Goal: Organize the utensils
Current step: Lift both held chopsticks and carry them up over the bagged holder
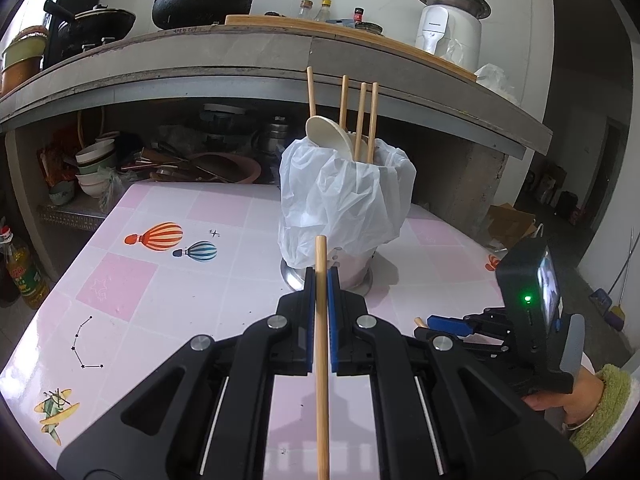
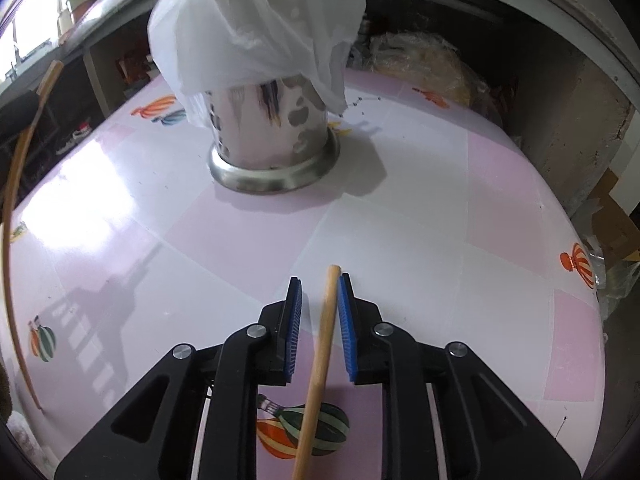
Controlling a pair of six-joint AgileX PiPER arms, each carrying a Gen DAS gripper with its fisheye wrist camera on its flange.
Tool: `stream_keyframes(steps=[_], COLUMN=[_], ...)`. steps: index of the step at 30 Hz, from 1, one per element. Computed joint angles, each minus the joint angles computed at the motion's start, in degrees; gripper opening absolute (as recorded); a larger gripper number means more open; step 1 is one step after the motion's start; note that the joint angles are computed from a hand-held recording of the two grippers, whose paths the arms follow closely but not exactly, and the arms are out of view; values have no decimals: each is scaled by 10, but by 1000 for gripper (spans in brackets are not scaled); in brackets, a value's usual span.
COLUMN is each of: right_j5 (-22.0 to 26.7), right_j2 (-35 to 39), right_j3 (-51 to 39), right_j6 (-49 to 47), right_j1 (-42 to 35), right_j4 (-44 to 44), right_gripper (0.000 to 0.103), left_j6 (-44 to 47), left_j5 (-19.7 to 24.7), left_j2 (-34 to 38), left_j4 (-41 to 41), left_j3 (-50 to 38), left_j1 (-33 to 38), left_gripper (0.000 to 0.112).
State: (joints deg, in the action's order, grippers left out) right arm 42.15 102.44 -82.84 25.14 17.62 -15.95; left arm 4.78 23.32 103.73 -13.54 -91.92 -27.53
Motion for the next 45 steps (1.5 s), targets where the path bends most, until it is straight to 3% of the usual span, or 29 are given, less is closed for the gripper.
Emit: stream_keyframes(steps=[2, 5, 9, 15, 32, 39, 45], right_j5=[1, 7, 13, -20, -85, -108, -125], right_j2=[3, 6, 9, -28, -286, -319, -331], right_j3=[-3, -8, -13, 12, 106, 133, 145], right_j6=[-5, -10, 9, 25, 172, 185, 176], right_j1=[-5, -4, 4, -1, 4, -7, -21], right_j4=[12, 17, 0, 10, -82, -90, -74], right_gripper=[18, 8, 7, 7, 7, 7, 7], left_j6=[4, 5, 4, 3, 34, 34, 39], left_j5=[0, 1, 1, -3, -7, 27, 101], left_j2=[2, 3, 2, 0, -58, -51, 4], left_j4=[-5, -6, -7, -5, -30, -48, -68], left_j3=[-1, -2, -2, 0, 11, -76, -257], left_j1=[1, 2, 2, 2, 0, 12, 27], left_gripper=[5, 5, 5, 5, 5, 5, 5])
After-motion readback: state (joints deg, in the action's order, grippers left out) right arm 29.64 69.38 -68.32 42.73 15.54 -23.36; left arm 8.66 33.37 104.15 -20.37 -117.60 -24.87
